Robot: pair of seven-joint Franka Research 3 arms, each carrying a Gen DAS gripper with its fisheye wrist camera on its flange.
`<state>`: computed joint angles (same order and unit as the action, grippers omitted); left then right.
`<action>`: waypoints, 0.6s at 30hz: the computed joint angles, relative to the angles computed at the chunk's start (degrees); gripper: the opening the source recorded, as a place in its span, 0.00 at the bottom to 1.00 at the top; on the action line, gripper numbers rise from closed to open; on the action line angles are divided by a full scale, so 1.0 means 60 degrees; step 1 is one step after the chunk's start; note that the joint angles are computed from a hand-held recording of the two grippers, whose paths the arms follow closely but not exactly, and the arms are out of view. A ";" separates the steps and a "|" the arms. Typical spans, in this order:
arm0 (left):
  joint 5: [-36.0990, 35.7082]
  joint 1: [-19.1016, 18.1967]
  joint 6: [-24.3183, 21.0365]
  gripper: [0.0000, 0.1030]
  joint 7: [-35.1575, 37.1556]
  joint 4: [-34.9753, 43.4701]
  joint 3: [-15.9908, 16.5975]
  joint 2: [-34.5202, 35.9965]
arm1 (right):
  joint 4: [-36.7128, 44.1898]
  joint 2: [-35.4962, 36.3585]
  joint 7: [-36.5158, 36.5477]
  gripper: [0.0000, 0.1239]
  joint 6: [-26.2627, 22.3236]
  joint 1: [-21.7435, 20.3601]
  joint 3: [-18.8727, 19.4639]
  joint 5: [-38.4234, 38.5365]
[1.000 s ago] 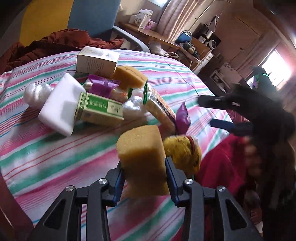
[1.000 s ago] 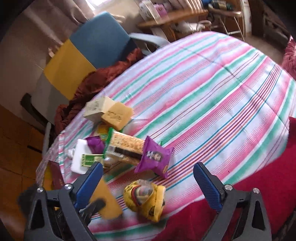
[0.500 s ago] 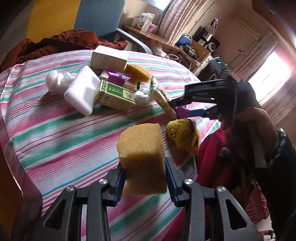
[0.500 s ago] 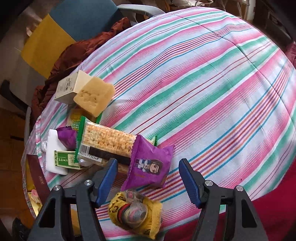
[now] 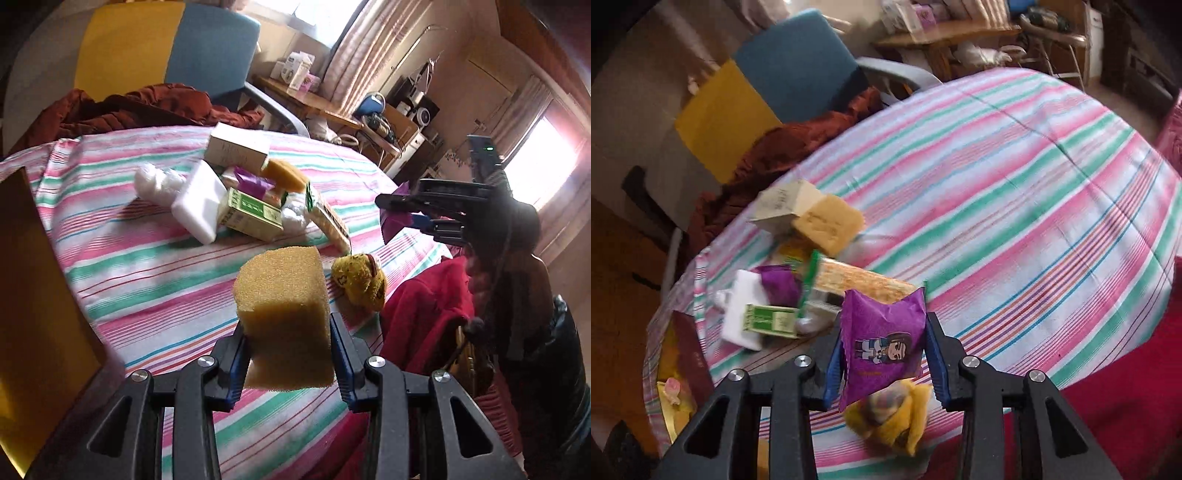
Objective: Organize objects
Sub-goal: 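Grasp the purple snack packet with the right gripper while left holds the sponge, then release the sponge into the gold tray with left while right drops the purple packet in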
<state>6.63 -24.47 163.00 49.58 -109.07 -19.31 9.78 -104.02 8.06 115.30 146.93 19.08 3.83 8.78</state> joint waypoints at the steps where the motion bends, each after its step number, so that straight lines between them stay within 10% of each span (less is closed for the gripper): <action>1: 0.0083 -0.0014 0.0083 0.39 -0.0167 -0.0205 0.0063 -0.0195 | -0.0083 -0.0136 -0.0404 0.32 0.0265 0.0020 0.0135 0.0235; 10: 0.2379 0.0700 0.0350 0.39 -0.3617 -0.2931 0.0399 -0.3137 | 0.1091 0.0478 -0.3531 0.32 0.0930 0.1085 0.1153 0.1311; 18: 0.2784 0.1603 -0.1108 0.39 -0.5302 -0.5266 0.0148 -0.6214 | 0.3806 0.2662 -0.4621 0.32 0.0031 0.2513 0.1496 0.1279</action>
